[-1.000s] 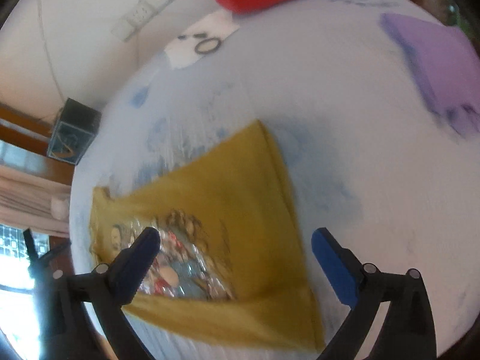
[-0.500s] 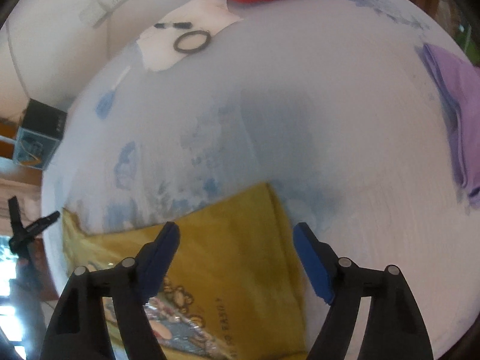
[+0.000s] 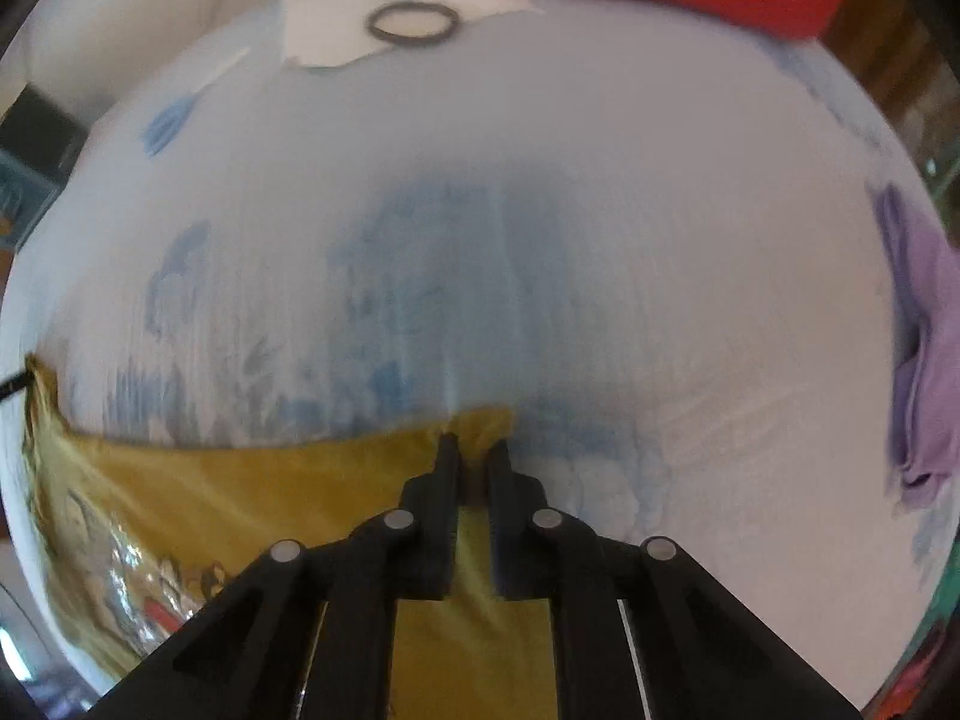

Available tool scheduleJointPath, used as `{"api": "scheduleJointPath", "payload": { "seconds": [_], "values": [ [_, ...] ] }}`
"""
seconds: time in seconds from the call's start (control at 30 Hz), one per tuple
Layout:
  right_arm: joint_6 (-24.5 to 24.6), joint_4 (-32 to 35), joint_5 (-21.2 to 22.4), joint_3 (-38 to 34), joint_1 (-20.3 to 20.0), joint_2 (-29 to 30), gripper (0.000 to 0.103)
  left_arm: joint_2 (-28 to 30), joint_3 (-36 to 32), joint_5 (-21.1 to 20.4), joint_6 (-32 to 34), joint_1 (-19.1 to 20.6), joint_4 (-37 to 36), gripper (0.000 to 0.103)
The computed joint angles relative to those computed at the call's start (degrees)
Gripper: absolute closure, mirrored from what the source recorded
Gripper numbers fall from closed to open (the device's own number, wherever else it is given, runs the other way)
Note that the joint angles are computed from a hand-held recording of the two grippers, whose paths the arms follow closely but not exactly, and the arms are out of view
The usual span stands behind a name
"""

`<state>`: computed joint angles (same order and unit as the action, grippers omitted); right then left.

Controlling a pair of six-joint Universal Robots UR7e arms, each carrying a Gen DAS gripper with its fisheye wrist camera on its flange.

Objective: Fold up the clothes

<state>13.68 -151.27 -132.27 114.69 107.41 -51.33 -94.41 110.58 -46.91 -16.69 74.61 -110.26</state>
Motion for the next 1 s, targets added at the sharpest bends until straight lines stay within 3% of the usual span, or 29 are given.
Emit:
{"api": "scheduleJointPath", "payload": {
  "seconds": [0.13,0.27,0.37,0.5,0.6,0.7,0.73,0.9,0.97,1.0],
  "values": [
    [-3.24,-5.81,4.03,4.90,1.62,-5.12,0.094,-8.62,3.90,-1.55,1.76,-4.47,-0.01,0.100],
    [-4.99,-11.42,10.19,11.88,3.05,-12.91,0.094,-19.55,8.24,-0.98,-0.10,-11.09,6.84,0.100],
    [-5.19,-12.11,14.15,17.87,3.36,-19.75,0.094,-26.70,11.51,0.01,-6.23,-17.04,15.40,0.100],
    [-5.52,-9.59,14.65,23.67,3.77,-24.40,0.094,-33.68,14.44,0.84,-15.56,-22.90,31.57,0.100],
    [-5.93,-6.80,15.58,26.05,1.89,-25.40,0.092,-35.35,15.73,-3.68,-17.08,-20.85,35.96,0.100],
    [-3.84,-1.93,14.71,26.99,0.52,-26.64,0.071,-36.60,15.87,-8.35,-17.73,-18.66,38.27,0.100],
    [-3.02,-1.11,14.18,27.42,0.40,-27.56,0.069,-37.65,15.55,-9.04,-18.82,-19.38,39.67,0.099],
    [-0.14,-1.27,14.18,28.75,-0.06,-32.72,0.065,-41.53,11.75,-9.09,-23.23,-25.44,41.58,0.099],
    [0.38,-1.55,13.83,28.51,0.12,-33.77,0.062,-41.16,10.54,-7.44,-23.24,-26.10,40.51,0.099],
    [0.60,-1.41,13.41,28.01,0.34,-33.80,0.060,-39.93,10.25,-6.41,-21.86,-24.37,38.48,0.099]
  ]
}}
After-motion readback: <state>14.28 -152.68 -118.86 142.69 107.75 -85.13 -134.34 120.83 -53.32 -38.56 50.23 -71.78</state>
